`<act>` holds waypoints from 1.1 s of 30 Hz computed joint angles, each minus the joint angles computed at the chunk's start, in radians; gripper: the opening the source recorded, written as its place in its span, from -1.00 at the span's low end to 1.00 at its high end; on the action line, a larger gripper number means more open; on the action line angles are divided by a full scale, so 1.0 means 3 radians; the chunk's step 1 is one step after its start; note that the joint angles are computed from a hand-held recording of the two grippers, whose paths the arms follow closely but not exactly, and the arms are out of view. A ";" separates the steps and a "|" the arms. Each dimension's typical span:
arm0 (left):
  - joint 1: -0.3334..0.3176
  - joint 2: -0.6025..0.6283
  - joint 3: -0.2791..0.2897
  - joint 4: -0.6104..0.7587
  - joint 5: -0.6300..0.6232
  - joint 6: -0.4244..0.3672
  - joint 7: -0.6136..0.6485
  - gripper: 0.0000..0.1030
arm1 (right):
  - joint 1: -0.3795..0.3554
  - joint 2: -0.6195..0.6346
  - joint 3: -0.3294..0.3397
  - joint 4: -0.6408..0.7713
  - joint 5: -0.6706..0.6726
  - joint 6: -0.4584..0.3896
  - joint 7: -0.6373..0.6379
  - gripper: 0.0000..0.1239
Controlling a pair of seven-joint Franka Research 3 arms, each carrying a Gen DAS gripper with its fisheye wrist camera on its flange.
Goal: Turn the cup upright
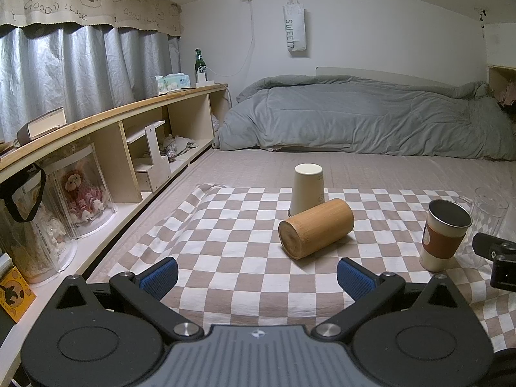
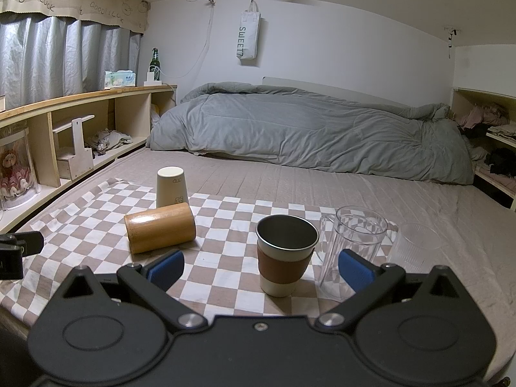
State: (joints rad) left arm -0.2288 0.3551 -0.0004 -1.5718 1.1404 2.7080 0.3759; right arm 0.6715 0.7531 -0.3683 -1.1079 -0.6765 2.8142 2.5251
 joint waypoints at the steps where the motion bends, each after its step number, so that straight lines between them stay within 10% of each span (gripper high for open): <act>1: 0.0000 0.0000 0.0000 0.0000 -0.0001 0.0000 0.0000 1.00 | 0.0001 0.0000 -0.0001 0.0000 0.0001 0.0000 -0.0001 0.66; 25: -0.0005 0.0026 -0.0002 0.0021 -0.0002 0.0024 -0.0017 1.00 | 0.0016 0.0001 -0.0021 -0.0003 0.0005 0.0005 0.0015 0.66; 33: 0.0070 0.0151 -0.0074 0.0117 -0.0350 0.0397 0.0426 1.00 | 0.0021 -0.0052 -0.0040 -0.0079 -0.0049 0.0047 0.0082 0.66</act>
